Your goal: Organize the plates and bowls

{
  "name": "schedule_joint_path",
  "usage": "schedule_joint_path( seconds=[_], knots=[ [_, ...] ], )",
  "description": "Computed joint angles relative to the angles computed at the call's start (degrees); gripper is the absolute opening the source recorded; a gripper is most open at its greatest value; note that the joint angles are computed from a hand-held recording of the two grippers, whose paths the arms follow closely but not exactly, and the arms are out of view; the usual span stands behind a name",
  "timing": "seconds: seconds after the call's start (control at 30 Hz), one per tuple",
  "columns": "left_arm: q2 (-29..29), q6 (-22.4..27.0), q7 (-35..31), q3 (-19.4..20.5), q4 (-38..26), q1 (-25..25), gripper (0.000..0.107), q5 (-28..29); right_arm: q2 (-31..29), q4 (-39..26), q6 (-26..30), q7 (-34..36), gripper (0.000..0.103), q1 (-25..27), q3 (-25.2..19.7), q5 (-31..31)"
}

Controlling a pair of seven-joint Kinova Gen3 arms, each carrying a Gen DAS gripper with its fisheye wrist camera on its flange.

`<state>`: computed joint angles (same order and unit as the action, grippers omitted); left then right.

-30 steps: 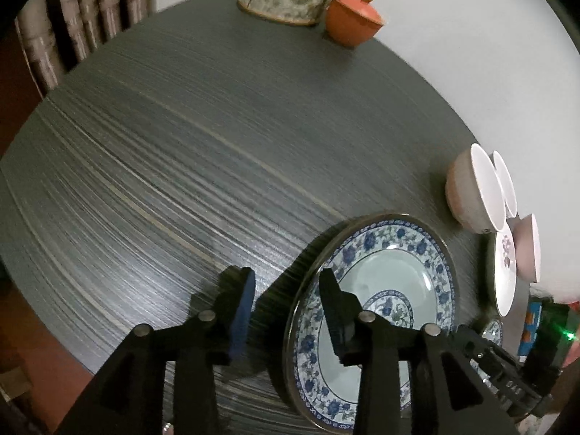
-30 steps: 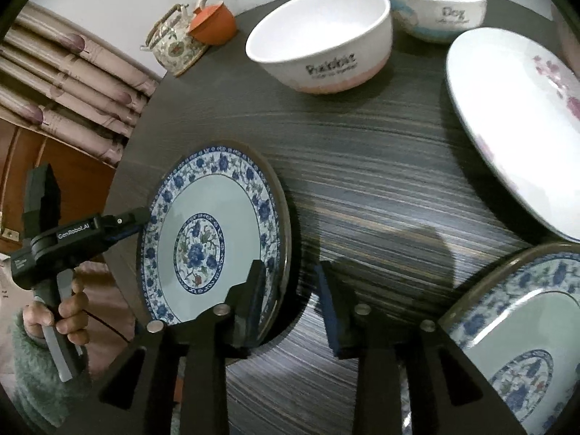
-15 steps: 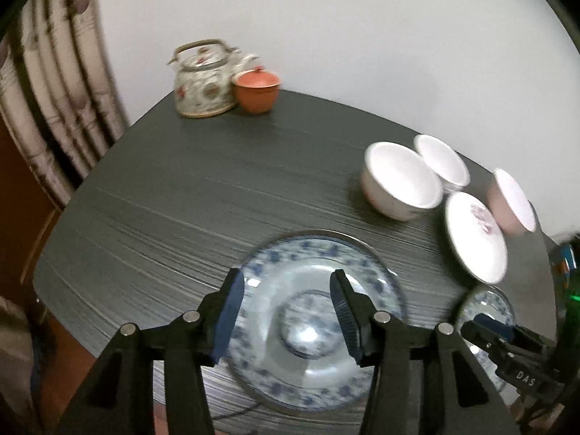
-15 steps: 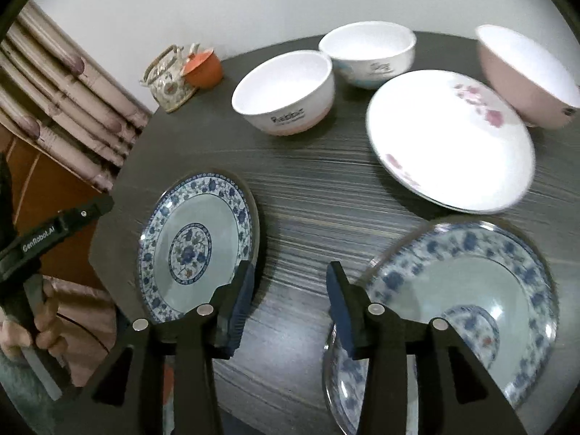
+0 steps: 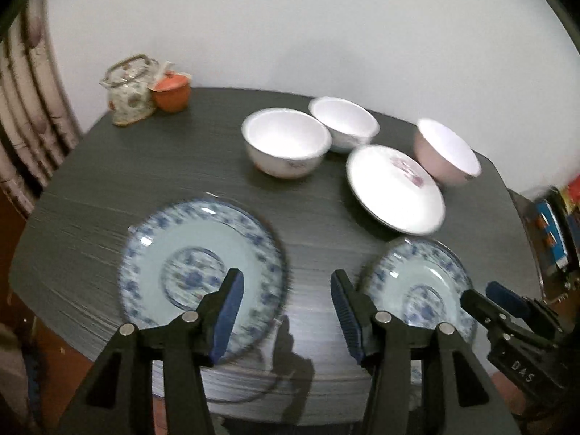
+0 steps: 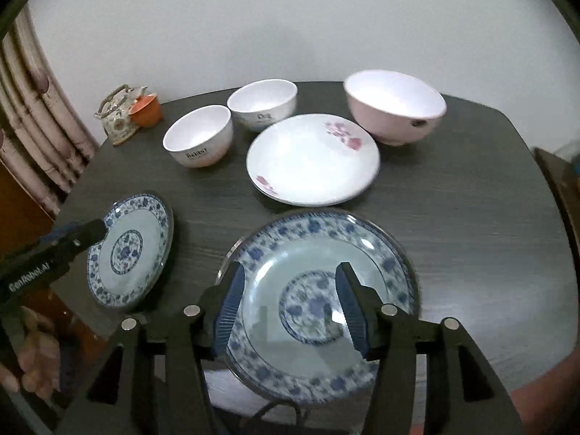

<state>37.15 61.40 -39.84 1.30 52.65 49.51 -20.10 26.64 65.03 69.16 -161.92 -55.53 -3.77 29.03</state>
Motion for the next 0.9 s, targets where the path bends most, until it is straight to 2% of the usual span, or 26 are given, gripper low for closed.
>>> schedule_joint_path(
  seconds=[0.17,0.47,0.6,0.73,0.9],
  knots=[
    [2.5,2.2,-1.6,1.1,-3.1,1.2,0.051,1.2,-2.2,3.6,1.2,-3.1,0.05,-1.0,-0.3,1.4],
    [5.4,5.3,-3.5,0.6,-7.4,4.1,0.051,2.2,-5.4,10.1,-1.9,-7.6,0.05,0.3,-2.7,1.3],
    [5.3,3.8,-4.3,0.6,-7.1,4.4,0.051,2.6,-6.9,12.4,-3.1,-9.2,0.05,0.7,-3.3,1.6],
    [4.2,0.2,-5.5,2.0,-4.5,2.4,0.051,5.3,-9.8,16.6,-7.6,-9.8,0.05,2.9,-4.3,0.8],
    [3.0,-5.4,-8.6,5.2,-0.7,-2.2,0.051,11.2,-14.4,24.1,-17.5,-8.5,0.05,8.7,-5.8,-3.9]
  ],
)
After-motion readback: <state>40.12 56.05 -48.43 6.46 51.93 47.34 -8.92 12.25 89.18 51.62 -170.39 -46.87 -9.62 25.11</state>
